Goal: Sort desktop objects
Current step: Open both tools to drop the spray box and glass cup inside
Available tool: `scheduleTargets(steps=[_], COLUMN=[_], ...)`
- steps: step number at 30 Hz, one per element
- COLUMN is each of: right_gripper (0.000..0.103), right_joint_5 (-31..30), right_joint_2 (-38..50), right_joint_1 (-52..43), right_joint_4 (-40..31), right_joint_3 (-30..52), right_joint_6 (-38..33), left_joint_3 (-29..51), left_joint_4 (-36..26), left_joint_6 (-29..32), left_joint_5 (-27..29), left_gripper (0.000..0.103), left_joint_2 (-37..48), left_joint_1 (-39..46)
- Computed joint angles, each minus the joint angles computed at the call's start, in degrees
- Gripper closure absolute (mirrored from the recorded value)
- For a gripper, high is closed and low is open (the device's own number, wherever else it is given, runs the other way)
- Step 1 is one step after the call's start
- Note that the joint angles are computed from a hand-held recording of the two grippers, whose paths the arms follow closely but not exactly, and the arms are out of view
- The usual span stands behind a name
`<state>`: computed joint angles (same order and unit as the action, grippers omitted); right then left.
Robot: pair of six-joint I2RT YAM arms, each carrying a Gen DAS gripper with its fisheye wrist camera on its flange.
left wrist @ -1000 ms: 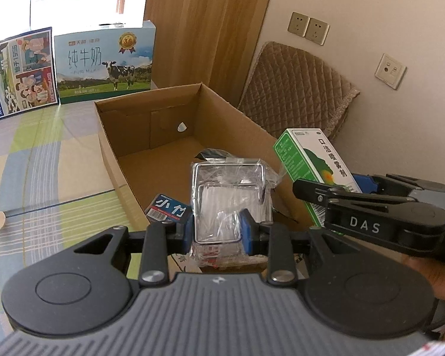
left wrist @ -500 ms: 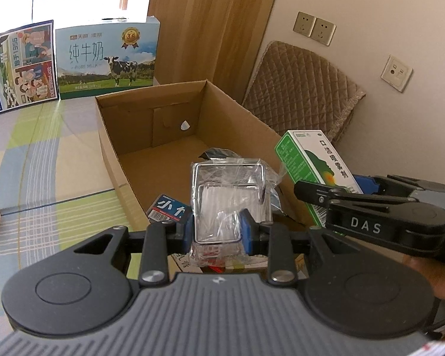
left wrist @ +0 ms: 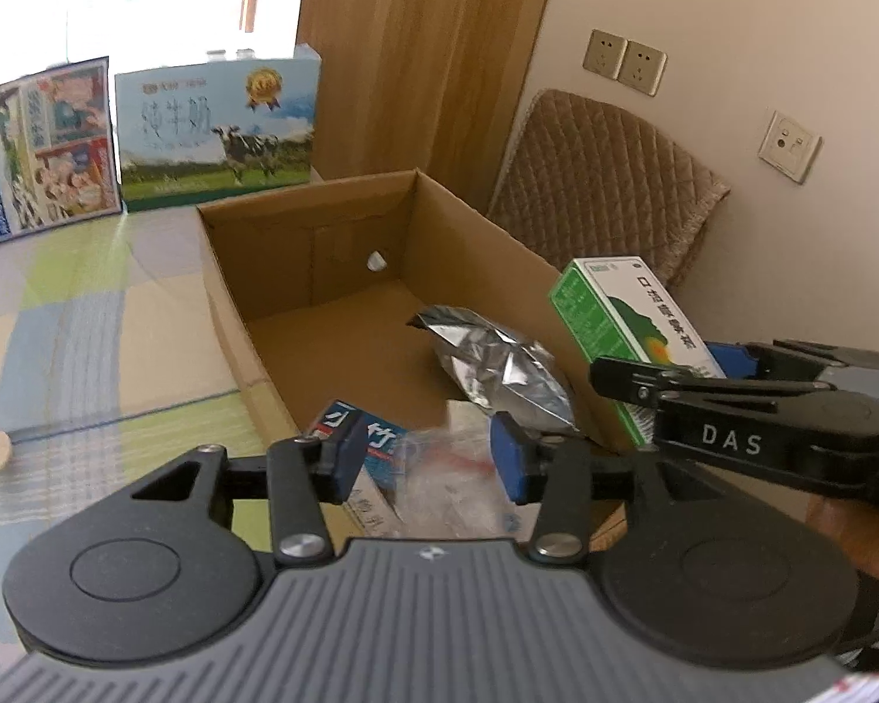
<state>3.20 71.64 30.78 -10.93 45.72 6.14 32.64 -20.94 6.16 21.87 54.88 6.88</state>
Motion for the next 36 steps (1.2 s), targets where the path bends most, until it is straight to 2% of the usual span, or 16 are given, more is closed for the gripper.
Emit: scheduleTargets(steps=[15,18,19,20,22,26,36], right_gripper=[0.050,0.050,0.046,0.035,0.029,0.028,0.022], right_joint_5=[-0.94,-4.15,-4.99,-4.87,-4.15,-4.19,-2.67], right_joint_2=[2.03,2.28,2.43,2.57,2.12,0.14,-8.59], right_joint_1=[1.67,0.80,0.56,0.63,0.83,0.31,1.60], right_joint_4=[1.29,3.81,4.32,4.34,4.66,3.97,-0.54], right_joint_3=[1.53,0.75,0.69,0.82,0.39,-1.20,-5.20], right_joint_6=[0.74,2.18,2.60,2.86,3.21,3.73,6.29], left_joint_3=[-0.83,-0.93,-0.98,-1.00,-0.95,-0.84,-1.51], left_joint_4=[-4.15,-4.28,-4.31,-4.35,-4.56,-5.44,-10.31], left_joint_6=[3.32,3.65,3.70,3.83,3.93,4.88,8.52], left_joint_5=[4.42,4.68,4.77,4.96,5.09,6.08,8.47], left_gripper=[0.062,0.060,0.058,0.057,0.055,0.055,0.042], left_joint_2=[-3.28,-3.24,-3.29,-3.27,-3.34,-3.24,-6.21], left_joint_1=[7.50,8.16,8.36,8.67,8.99,10.64,16.00])
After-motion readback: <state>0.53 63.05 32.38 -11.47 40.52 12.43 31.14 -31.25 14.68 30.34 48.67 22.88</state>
